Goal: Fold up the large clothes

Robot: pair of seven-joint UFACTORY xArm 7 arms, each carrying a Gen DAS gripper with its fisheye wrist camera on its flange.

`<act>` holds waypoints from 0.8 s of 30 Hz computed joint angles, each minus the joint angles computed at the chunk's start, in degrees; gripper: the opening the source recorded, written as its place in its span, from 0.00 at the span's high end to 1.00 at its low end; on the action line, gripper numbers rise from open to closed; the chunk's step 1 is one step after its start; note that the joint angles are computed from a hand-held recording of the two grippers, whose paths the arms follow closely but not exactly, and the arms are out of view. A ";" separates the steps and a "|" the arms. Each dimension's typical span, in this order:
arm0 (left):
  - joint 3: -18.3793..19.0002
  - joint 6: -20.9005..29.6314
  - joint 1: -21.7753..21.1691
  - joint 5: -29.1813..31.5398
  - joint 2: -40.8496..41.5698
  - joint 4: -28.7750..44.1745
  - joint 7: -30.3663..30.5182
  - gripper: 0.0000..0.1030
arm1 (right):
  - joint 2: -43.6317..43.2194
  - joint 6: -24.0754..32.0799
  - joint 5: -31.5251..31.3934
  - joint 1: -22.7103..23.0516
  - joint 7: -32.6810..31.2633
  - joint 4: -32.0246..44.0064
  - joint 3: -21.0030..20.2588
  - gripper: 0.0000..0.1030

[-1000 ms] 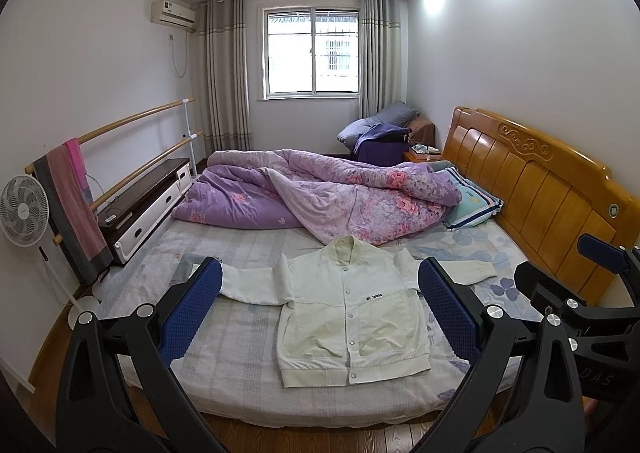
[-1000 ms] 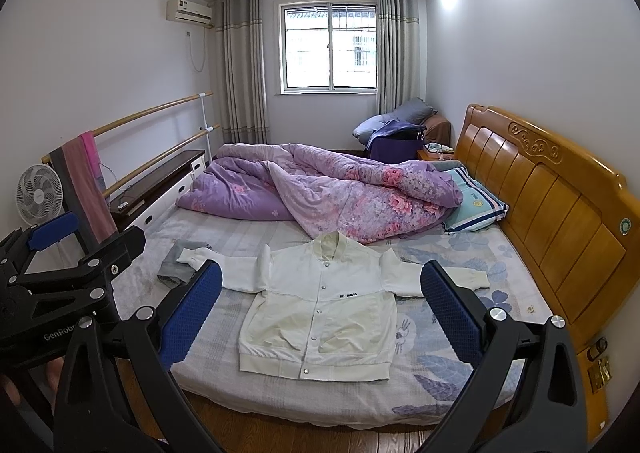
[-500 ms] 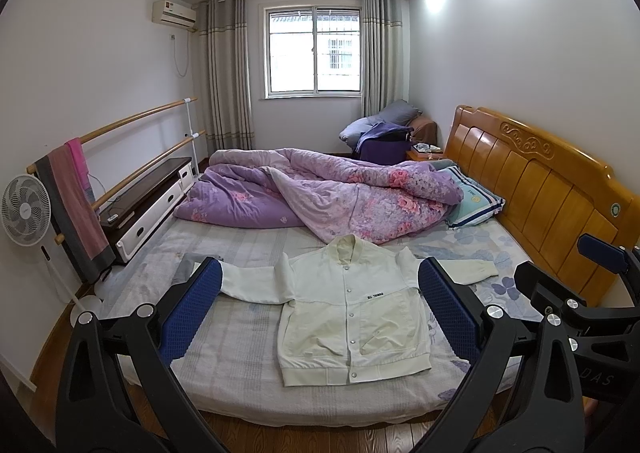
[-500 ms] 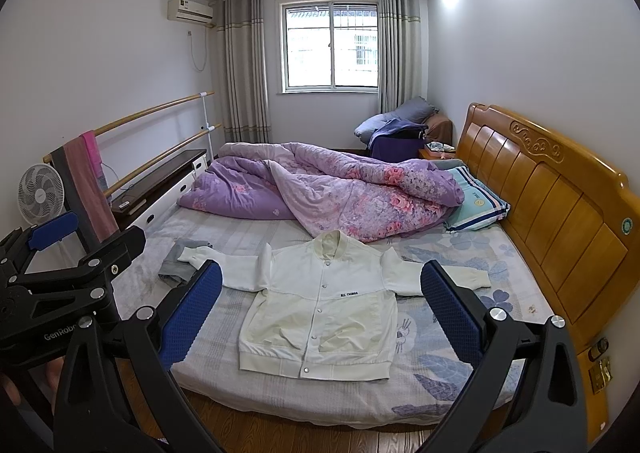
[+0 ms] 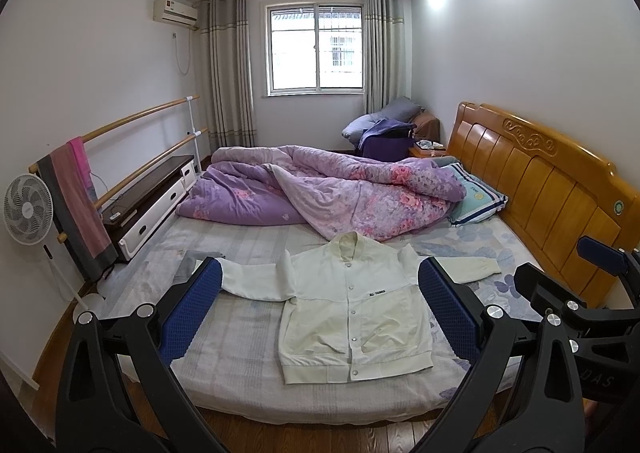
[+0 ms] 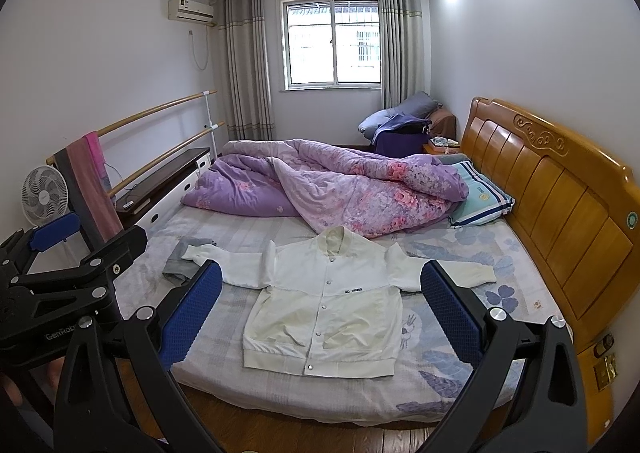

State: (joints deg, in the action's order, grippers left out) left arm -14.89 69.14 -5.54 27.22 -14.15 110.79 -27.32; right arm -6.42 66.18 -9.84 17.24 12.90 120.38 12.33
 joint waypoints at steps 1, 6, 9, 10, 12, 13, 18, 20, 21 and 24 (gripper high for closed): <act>-0.02 0.18 0.03 0.02 0.04 0.07 -0.09 0.05 | -0.03 -0.09 0.26 -0.02 -0.18 -0.13 -0.15 0.07; -0.28 1.64 -0.14 0.67 1.22 1.34 -0.73 0.05 | 0.99 0.20 1.55 -0.04 -1.16 0.67 -0.60 0.07; 0.38 2.17 -0.28 0.65 1.22 1.05 -0.74 0.05 | 2.07 0.37 1.47 0.32 -1.55 1.40 -0.64 0.07; 0.72 2.21 -0.29 0.43 1.30 1.03 -0.58 0.05 | 2.59 0.38 1.62 0.51 -1.68 1.75 -0.66 0.07; 1.38 2.31 -0.22 0.04 1.74 1.21 -0.14 0.05 | 3.45 0.33 1.80 0.91 -1.77 2.30 -0.80 0.07; 1.74 2.03 -0.15 -0.03 1.92 1.12 0.00 0.05 | 4.27 0.37 1.73 1.18 -1.74 3.03 -0.78 0.07; 4.09 0.44 0.22 -1.61 3.31 0.65 1.32 0.05 | 8.85 1.37 0.39 3.26 -1.25 7.37 -1.22 0.07; 5.20 -0.83 0.43 -2.30 4.04 0.24 2.08 0.05 | 11.38 1.82 -0.78 4.58 -0.77 9.62 -1.60 0.07; 5.87 -1.52 0.59 -2.78 4.72 0.21 2.62 0.05 | 12.78 2.19 -1.44 5.30 -0.66 11.16 -1.93 0.07; 8.39 -3.47 1.06 -5.77 7.09 0.53 5.29 0.05 | 18.47 3.97 -3.34 8.22 0.29 17.35 -3.46 0.07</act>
State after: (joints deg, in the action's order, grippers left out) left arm -6.50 65.67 -4.48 21.44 -7.06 111.32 -22.03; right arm 12.05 70.15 -13.18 25.46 13.18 137.73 8.86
